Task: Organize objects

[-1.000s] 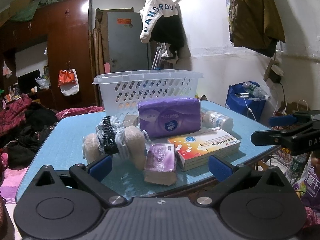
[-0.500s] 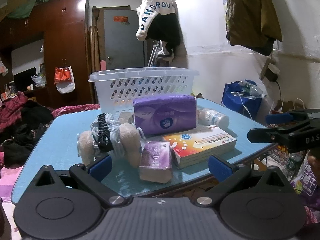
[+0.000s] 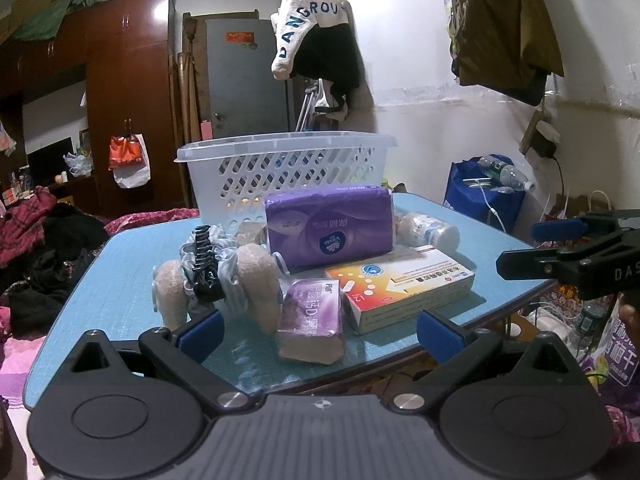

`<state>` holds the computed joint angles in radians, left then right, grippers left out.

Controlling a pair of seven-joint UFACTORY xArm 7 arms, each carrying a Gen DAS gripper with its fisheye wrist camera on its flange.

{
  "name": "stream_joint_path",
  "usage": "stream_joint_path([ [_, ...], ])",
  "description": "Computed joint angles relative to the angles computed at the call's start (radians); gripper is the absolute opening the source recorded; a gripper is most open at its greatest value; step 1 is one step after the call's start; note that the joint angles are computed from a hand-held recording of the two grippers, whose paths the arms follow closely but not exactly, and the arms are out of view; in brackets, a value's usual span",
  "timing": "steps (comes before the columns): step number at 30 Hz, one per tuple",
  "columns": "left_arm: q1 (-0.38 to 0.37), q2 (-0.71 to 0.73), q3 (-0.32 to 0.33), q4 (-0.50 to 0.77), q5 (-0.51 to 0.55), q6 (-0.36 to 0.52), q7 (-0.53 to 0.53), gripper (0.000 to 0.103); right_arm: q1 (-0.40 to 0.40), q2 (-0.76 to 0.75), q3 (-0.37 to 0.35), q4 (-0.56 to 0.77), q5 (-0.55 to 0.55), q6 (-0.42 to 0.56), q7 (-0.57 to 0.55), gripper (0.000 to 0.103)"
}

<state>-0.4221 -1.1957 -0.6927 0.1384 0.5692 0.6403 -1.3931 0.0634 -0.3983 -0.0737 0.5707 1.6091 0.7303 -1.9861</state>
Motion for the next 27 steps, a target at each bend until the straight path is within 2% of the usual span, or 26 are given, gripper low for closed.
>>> stream_joint_path([
  [27,-0.004,0.002,0.001,-0.001,0.001,0.005,-0.009,0.103,-0.003,0.008,0.006,0.002,0.013,-0.007,-0.007,0.103],
])
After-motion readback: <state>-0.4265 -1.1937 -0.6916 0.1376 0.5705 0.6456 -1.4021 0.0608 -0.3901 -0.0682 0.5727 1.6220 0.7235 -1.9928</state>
